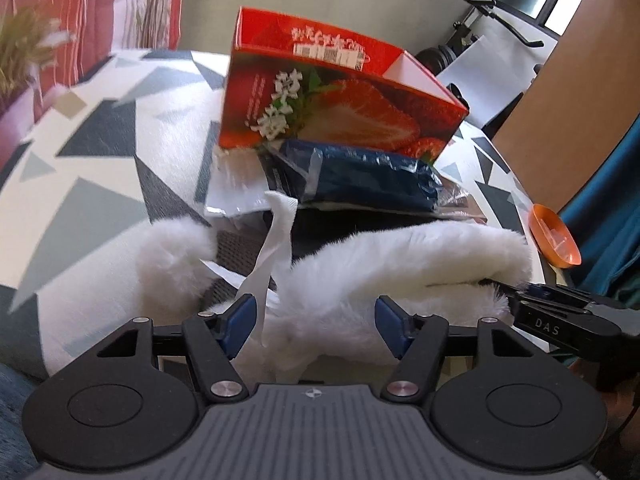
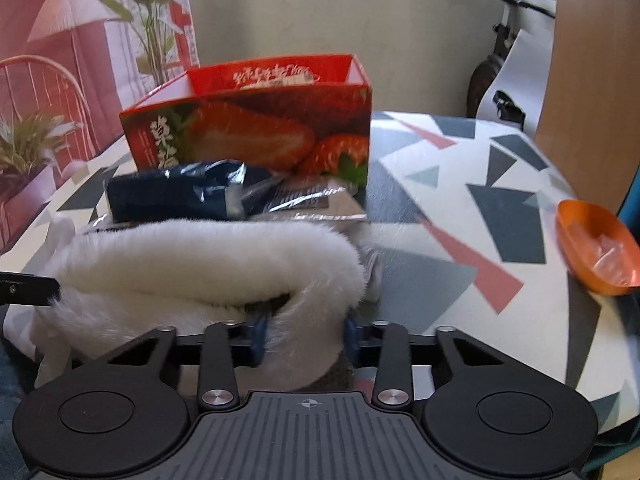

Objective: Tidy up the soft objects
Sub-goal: 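Lower the left tool onto the white fluffy scarf and close its fingers, then lift the white fluffy scarf with the left tool and carry it into the red box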

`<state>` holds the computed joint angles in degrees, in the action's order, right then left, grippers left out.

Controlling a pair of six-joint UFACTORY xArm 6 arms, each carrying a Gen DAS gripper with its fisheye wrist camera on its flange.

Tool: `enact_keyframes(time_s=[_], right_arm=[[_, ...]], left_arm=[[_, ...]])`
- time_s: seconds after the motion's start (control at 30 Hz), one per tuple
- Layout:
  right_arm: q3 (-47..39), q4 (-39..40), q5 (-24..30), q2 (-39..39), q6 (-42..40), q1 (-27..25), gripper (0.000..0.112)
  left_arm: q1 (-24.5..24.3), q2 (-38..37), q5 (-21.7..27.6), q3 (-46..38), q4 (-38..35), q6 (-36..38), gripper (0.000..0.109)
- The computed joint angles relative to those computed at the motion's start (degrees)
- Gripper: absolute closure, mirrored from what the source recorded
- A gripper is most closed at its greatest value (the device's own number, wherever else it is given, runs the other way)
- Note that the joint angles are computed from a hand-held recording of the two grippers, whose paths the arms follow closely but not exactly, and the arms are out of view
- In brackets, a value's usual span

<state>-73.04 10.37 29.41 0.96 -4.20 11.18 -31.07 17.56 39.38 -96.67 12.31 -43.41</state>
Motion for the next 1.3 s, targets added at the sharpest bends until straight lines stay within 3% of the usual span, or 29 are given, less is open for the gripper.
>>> enact_keyframes(time_s=[0.2, 0.3, 0.4, 0.43, 0.53, 0.6, 0.7, 0.77, 0.83, 0.93, 1.3], right_arm=[[-0.37, 3.28, 0.51, 0.53, -2.44, -0.19, 0.096], [-0.55, 3.35, 0.90, 0.83, -2.15, -0.26, 0.096], [-0.75, 3.58, 1.03, 1.05, -1.51, -0.40, 0.095], [-0.98, 3.89, 1.20, 1.21, -1.54, -0.43, 0.094], [-1.26, 4.10, 0.96, 1.50, -1.16, -0.57, 0.084], [-1.20, 5.06, 0.55, 1.44, -1.19, -0.75, 0.083], [-1.21, 6.32, -0.13, 1.39, -1.22, -0.94, 0.083], [-1.66, 5.85, -0.08, 1.81, -0.98, -0.93, 0.083], [-1.68, 6.32, -0.17, 1.92, -1.21, -0.93, 0.096], [-1.16, 7.34, -0.54, 1.34, -2.65, -0.61, 0.102], [-1.16, 10.42, -1.92, -1.64, -7.54, 0.35, 0.103]], left_arm=[[0.46, 3.22, -0.05, -3.14, -6.47, 3.67, 0.042], [1.07, 4.43, -1.63, -3.93, -9.99, 4.00, 0.042], [1.05, 6.48, 0.35, -6.76, -9.60, 3.59, 0.042], [0.91, 7.16, 1.21, -7.69, -8.95, 3.44, 0.045], [0.84, 8.45, 3.58, -9.68, -7.67, 2.77, 0.065], [1.00, 8.22, 3.58, -9.01, -7.43, 2.35, 0.078], [0.93, 7.77, 3.74, -8.22, -5.93, 1.45, 0.090], [0.81, 6.82, 2.68, -6.74, -5.03, 1.11, 0.092], [0.65, 5.97, 1.49, -5.49, -4.18, 1.04, 0.095], [0.55, 4.62, -0.35, -3.58, -3.28, 0.75, 0.097], [0.96, 0.65, -4.61, 1.11, -0.66, -2.88, 0.099]])
